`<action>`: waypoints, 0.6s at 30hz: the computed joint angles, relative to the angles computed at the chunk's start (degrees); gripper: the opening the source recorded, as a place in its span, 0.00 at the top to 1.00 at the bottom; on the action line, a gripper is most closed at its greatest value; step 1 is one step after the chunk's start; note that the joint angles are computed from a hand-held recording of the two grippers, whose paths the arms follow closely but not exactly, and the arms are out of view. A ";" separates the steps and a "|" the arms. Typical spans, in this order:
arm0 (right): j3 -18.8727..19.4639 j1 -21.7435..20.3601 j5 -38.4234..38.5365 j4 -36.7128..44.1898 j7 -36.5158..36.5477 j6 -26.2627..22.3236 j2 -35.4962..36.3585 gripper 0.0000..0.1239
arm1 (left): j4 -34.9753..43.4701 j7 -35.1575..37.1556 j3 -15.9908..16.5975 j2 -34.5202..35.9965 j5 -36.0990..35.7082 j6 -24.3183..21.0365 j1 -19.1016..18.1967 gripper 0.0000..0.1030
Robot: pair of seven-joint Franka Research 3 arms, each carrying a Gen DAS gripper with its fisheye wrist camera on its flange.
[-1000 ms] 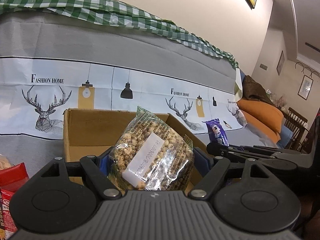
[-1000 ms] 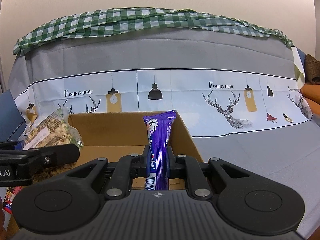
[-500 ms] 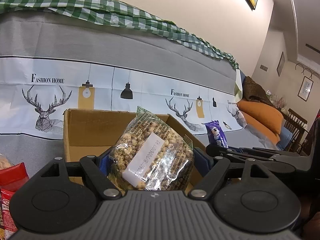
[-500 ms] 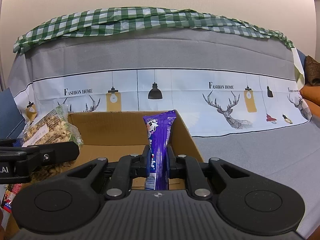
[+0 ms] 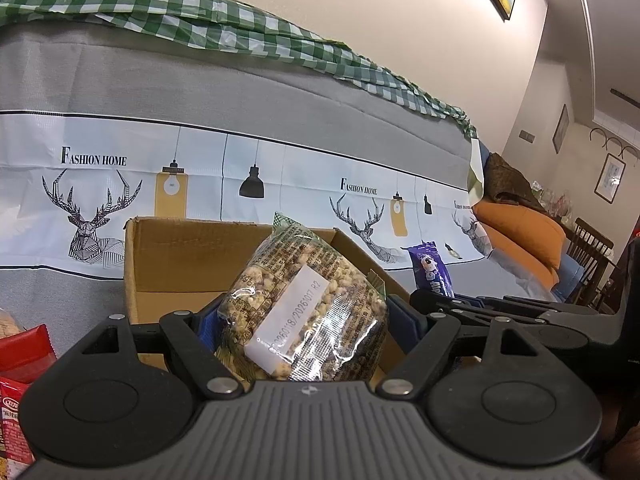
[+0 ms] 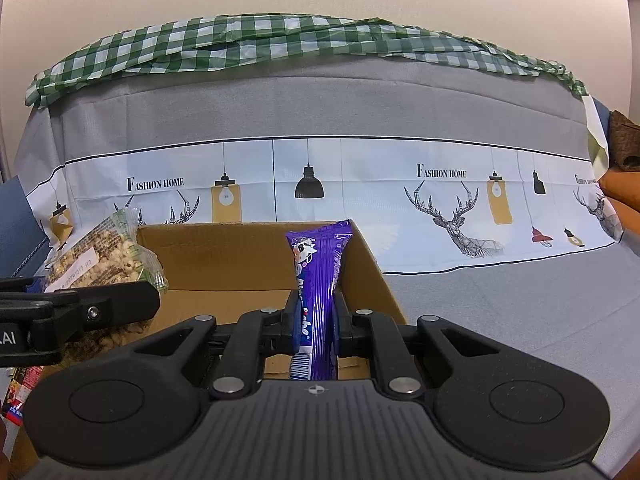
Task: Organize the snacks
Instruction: 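Open both tools to drop the grain bag and purple bar into the box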
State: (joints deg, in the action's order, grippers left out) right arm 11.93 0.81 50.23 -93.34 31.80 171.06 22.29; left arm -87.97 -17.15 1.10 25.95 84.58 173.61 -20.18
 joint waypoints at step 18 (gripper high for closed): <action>-5.23 4.01 -12.95 -0.63 15.59 0.72 0.59 0.48 | -0.46 -9.20 3.69 -1.20 6.61 1.24 -2.93 0.04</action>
